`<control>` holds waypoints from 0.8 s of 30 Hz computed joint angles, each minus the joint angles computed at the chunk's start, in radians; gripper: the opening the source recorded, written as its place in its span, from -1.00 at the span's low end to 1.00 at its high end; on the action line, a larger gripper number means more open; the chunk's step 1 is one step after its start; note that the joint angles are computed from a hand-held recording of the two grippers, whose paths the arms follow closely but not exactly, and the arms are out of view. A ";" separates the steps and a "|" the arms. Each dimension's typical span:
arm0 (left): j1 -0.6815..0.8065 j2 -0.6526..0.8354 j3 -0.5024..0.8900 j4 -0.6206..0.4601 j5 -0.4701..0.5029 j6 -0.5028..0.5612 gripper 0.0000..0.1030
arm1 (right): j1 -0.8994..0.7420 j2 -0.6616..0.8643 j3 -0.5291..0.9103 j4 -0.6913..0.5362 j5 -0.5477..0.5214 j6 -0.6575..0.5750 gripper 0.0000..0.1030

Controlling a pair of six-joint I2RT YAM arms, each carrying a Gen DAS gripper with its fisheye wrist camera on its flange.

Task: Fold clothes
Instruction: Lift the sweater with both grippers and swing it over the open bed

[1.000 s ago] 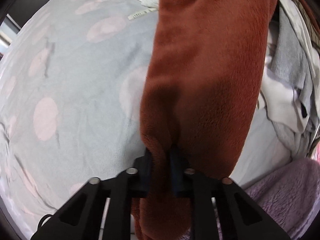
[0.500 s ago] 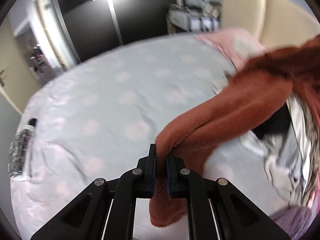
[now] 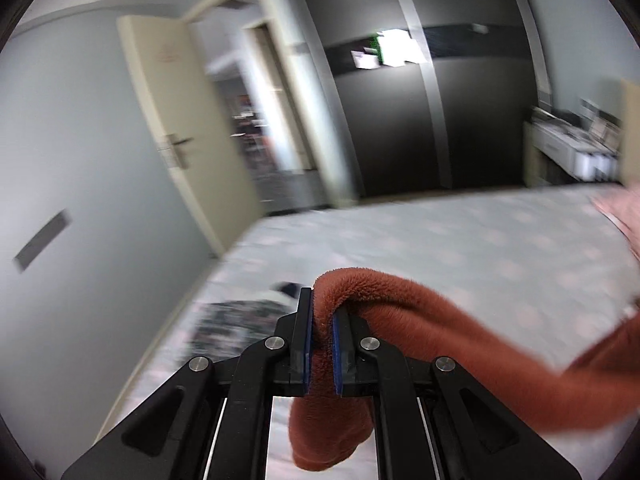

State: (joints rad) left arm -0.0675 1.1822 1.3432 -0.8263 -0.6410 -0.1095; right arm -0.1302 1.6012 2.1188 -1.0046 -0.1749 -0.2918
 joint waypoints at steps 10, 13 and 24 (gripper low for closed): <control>0.550 -0.060 -0.311 0.212 0.255 0.289 -0.84 | -0.060 -0.048 -0.367 0.118 0.087 0.049 -0.75; 0.622 0.001 -0.497 0.333 0.267 0.338 -0.84 | -0.179 -0.065 -0.606 0.189 0.054 0.012 -0.75; 0.638 0.348 -0.788 0.747 0.090 0.301 -0.84 | -0.618 0.191 -1.114 0.445 0.005 -0.191 -0.74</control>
State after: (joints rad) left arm 0.5701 1.5300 0.5554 -0.0795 -0.5507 0.1910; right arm -0.7486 1.7925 1.0051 -0.5598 -0.1699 -0.4832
